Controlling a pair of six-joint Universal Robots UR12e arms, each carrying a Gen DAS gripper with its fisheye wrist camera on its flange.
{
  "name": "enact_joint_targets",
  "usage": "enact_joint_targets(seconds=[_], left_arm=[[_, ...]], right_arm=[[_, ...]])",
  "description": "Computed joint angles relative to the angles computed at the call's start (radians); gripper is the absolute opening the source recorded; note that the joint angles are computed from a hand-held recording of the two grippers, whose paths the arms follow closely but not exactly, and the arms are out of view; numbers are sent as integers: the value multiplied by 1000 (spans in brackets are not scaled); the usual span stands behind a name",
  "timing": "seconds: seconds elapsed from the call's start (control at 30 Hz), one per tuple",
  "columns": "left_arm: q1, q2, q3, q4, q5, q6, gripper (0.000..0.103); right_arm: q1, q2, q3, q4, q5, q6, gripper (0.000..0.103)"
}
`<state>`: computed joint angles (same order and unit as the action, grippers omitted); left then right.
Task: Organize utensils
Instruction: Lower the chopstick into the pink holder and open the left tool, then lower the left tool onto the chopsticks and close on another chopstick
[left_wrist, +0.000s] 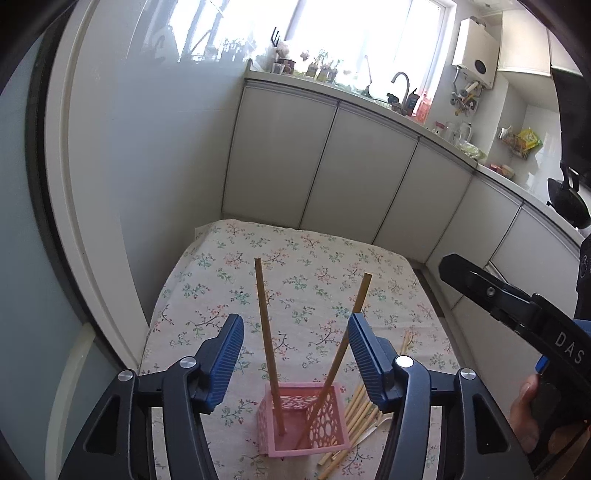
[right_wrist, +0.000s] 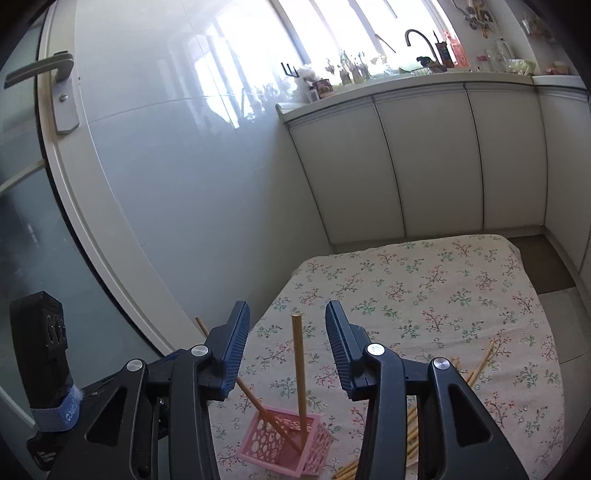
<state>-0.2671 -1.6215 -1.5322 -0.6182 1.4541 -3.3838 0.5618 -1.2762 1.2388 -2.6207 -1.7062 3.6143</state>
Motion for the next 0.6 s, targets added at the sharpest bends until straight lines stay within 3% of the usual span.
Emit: enact_joint_targets(seconds=[0.07,0.2,0.4,0.6], left_arm=[[-13,5,8,-39,33,23,75],[-27,20,6,-90,18,44,84],[-59,17,32,-214,33,63,87],[-104,6,61,-271,37,98,87]], right_arm=[[-5,-24,2,84,-22,11,55],[-29,-77,26,243,-19,59,60],[-64,-153,100,393,-22,137,66],[-121,-214,169,534,17,233,67]])
